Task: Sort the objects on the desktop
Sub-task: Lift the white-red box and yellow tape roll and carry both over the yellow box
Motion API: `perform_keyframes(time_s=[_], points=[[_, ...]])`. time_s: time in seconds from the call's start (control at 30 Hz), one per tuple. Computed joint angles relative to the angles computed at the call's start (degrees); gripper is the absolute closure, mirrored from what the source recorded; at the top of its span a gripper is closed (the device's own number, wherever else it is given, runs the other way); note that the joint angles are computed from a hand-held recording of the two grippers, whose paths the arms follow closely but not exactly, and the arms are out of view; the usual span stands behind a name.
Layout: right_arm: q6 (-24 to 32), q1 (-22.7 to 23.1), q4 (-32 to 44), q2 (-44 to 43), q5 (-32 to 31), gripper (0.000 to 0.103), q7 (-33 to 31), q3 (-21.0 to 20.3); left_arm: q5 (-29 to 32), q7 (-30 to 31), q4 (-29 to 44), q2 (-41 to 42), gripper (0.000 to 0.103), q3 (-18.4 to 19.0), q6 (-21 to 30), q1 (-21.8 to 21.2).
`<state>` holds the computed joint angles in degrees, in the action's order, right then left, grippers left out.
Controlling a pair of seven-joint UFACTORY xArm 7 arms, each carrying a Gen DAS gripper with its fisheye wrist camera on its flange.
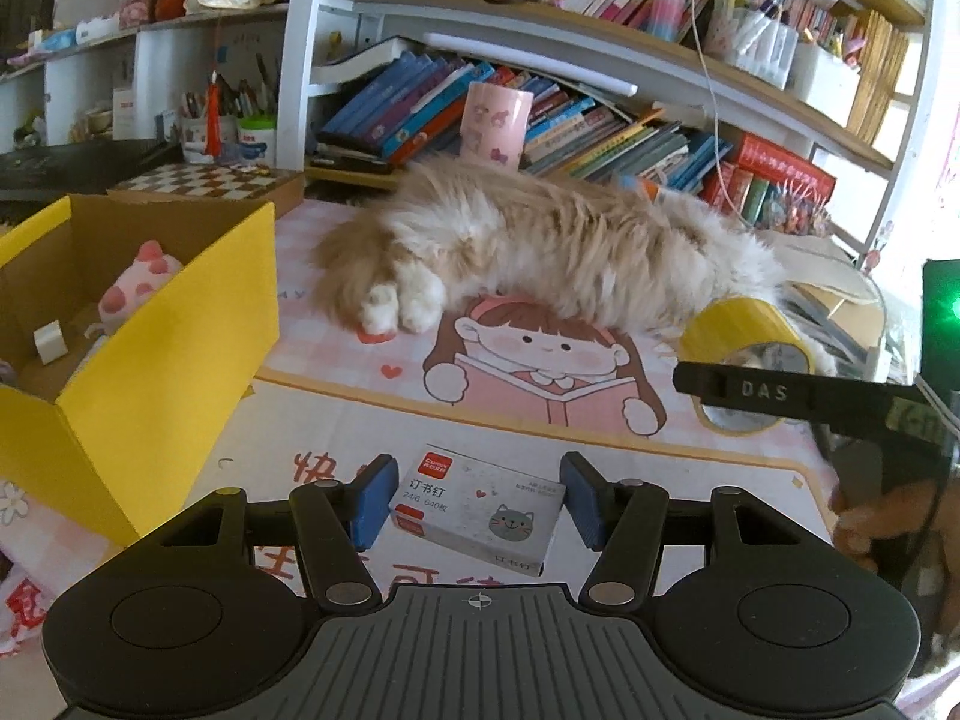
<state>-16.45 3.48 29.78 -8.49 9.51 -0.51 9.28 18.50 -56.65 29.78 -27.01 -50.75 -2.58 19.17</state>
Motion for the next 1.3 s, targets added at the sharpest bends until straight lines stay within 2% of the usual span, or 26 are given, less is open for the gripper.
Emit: perform_keyframes(time_s=[0.07, 0.2, 0.57, 0.8, 0.97, 1.2, 1.3], points=[[0.7, 0.4, -1.8, -2.6, 0.2, 0.009, 0.7, 0.2, -0.2, 0.5, -1.0, -0.5, 0.044, 1.8, -0.5, -1.9], [2.5, -1.8, -5.3, -8.0, 0.8, 0.009, 2.3, 3.8, -1.2, 2.6, -3.7, -1.8, 0.044, 7.2, -1.3, -7.1], [10.6, -8.6, -11.2, -20.9, -1.3, 0.009, 15.5, 17.6, -6.4, 12.6, -13.0, -9.0, 0.044, 25.3, -1.6, -23.9], [14.2, -7.9, -12.2, -26.2, -4.4, 0.009, 24.1, 23.5, -9.6, 20.1, -19.0, -16.1, 0.044, 35.8, 0.7, -32.4], [17.6, -6.0, -12.1, -29.1, -7.2, 0.009, 29.2, 26.3, -12.0, 24.3, -23.3, -23.1, 0.044, 40.2, 3.5, -35.9], [21.2, -2.8, -11.7, -32.8, -11.1, 0.009, 36.3, 29.5, -14.3, 29.7, -28.1, -34.1, 0.044, 44.3, 8.7, -37.5], [22.8, -1.5, -11.4, -34.2, -12.6, 0.009, 39.6, 30.9, -15.4, 32.2, -30.1, -40.2, 0.044, 46.3, 12.7, -38.0]])
